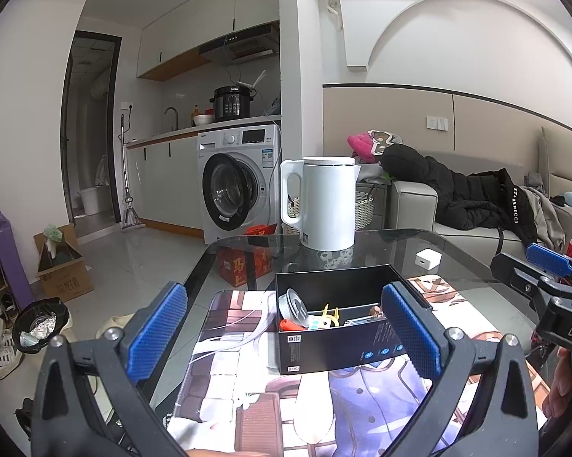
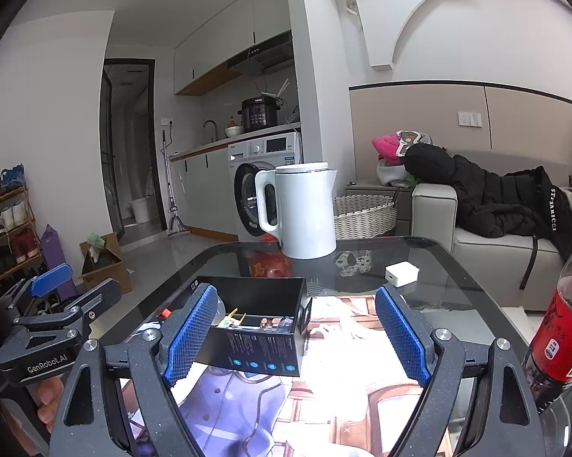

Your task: Organize rigid objects

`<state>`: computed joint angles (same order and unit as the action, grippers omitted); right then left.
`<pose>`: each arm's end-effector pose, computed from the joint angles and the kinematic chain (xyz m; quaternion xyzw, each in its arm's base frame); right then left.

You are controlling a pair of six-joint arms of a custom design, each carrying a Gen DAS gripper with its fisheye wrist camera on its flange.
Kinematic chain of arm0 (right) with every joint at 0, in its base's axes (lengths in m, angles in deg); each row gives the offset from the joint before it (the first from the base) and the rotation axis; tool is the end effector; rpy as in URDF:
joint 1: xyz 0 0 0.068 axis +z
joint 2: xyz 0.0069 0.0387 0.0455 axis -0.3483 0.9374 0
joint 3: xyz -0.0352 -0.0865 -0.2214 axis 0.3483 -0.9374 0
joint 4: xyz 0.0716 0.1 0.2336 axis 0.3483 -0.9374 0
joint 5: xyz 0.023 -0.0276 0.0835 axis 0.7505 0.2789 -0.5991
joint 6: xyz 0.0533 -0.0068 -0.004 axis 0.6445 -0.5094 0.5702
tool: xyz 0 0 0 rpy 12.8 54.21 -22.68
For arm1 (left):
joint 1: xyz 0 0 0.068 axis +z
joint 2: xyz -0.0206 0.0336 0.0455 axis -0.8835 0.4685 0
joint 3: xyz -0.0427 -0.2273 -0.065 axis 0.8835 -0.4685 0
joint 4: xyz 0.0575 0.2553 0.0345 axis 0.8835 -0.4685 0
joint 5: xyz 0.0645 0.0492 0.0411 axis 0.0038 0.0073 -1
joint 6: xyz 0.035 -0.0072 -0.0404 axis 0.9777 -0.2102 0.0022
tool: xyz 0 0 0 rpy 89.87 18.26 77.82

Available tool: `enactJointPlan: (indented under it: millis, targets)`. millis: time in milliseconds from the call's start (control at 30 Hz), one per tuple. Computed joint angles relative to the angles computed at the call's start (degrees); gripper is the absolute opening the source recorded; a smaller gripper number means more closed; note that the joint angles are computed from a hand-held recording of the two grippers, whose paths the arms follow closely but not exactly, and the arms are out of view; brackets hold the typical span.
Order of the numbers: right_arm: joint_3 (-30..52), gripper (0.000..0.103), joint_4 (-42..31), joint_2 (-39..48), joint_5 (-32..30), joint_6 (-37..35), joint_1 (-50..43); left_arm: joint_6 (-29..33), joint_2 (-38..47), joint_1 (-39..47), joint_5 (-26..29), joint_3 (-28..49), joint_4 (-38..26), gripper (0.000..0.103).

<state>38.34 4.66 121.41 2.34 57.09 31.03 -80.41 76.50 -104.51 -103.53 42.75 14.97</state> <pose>0.1432 0.1378 0.1678 0.0166 0.8032 0.0293 0.5947 0.1846 -0.1451 0.1685 0.0828 0.7937 -0.0617 0.5994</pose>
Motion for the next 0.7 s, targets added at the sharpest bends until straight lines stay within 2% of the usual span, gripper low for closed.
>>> enactJointPlan:
  millis: [700]
  targets:
    - [0.14, 0.087, -0.2, -0.13, -0.27, 0.1, -0.02, -0.52, 0.49, 0.25, -0.15, 0.36, -0.37, 0.103]
